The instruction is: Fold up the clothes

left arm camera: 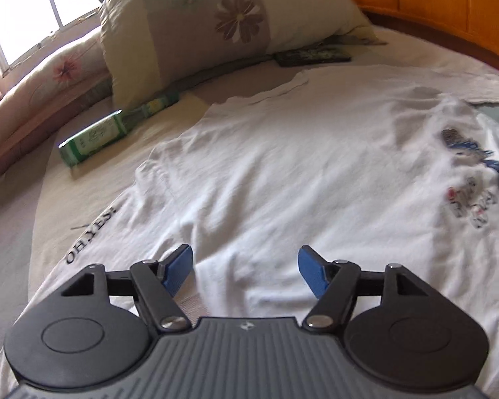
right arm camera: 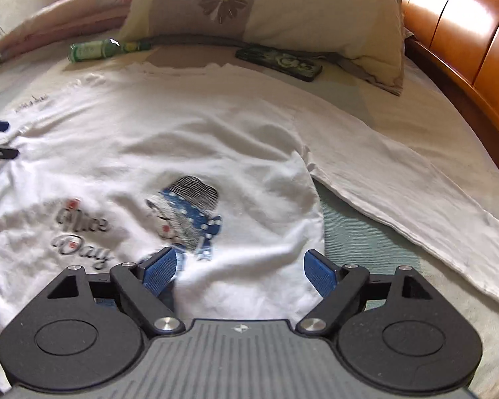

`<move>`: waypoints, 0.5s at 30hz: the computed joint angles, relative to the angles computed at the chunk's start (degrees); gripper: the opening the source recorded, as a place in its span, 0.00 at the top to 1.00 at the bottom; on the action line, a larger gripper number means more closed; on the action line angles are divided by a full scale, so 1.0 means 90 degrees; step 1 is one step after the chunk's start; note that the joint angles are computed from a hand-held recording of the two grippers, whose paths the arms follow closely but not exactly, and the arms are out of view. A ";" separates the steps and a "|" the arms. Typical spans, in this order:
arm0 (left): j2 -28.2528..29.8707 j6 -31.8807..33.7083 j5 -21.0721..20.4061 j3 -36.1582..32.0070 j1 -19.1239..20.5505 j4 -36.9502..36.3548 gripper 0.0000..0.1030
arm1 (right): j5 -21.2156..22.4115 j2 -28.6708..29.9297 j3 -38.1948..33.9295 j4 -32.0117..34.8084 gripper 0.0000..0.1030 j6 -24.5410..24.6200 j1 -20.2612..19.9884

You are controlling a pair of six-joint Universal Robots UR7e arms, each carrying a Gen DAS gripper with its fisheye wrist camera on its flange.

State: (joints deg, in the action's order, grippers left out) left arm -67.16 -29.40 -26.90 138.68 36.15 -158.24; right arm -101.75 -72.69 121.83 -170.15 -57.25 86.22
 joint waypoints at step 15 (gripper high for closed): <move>0.0175 -0.4251 -0.0968 0.0897 -0.1766 0.1828 0.23 | 0.0124 -0.0795 0.1914 -0.1210 0.00 -0.0117 -0.0545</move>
